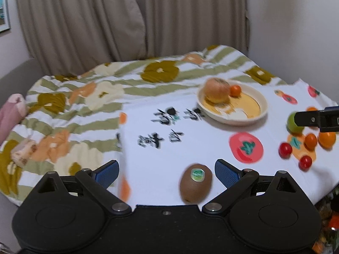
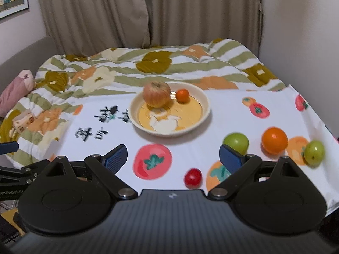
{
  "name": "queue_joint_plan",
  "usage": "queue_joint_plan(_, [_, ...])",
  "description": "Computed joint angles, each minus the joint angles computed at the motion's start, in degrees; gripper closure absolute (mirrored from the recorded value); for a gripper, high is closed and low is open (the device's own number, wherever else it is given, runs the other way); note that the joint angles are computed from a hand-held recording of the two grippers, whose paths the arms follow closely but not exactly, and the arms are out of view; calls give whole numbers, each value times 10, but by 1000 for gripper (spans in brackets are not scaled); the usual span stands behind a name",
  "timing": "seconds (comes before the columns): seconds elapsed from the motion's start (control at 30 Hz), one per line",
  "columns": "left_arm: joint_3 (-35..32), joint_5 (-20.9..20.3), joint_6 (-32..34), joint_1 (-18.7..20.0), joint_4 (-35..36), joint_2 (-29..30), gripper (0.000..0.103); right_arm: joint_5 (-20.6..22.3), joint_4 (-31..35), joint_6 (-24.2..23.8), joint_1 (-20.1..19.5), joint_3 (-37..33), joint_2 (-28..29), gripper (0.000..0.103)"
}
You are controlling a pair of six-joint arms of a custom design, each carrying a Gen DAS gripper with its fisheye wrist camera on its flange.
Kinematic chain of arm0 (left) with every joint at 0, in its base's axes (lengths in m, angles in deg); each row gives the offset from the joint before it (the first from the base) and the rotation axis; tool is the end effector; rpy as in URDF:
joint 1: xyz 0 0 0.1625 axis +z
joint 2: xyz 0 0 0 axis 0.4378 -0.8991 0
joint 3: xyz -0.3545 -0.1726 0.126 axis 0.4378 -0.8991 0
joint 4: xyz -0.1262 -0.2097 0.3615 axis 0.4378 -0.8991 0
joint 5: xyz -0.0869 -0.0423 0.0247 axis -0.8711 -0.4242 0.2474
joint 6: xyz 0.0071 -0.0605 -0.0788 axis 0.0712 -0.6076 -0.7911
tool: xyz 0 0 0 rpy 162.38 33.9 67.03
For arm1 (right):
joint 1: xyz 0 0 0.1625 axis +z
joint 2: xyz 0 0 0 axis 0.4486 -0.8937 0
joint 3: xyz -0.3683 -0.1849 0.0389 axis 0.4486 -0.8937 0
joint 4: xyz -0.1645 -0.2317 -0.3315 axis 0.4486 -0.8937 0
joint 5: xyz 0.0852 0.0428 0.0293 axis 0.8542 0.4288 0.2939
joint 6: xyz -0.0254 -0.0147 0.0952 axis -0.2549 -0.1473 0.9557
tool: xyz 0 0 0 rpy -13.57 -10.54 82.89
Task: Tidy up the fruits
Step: 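Move the left tool to the kiwi and grasp it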
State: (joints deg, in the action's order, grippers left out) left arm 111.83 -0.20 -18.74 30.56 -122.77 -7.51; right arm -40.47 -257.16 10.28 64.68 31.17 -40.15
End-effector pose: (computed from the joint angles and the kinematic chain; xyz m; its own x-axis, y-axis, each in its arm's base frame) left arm -0.2835 -0.7739 0.0361 -0.5171 0.5113 -0.6864 0.8230 0.5171 -0.2349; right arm 0.0862 -0.6952 0.2353 -0.7091 0.3716 0.5993 -0.3382 0.5665 -0.7514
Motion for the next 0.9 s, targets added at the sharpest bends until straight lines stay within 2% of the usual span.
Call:
queue_joint_plan(0.37, [-53, -23, 28, 21, 47, 58, 17, 9, -27, 5, -36, -1, 31, 0])
queue_joint_plan(0.5, [-81, -30, 22, 29, 80, 74, 28, 12, -22, -1, -42, -9, 43, 0])
queue_joint_plan(0.73, [-106, -42, 14, 36, 115, 87, 42, 9, -14, -3, -49, -30, 59, 0])
queue_joint_plan(0.83, [-108, -48, 10, 37, 123, 87, 46, 10, -7, -3, -52, -37, 64, 0])
queue_joint_plan(0.9, [-109, -49, 11, 37, 124, 87, 47, 10, -1, -6, -53, -43, 67, 5])
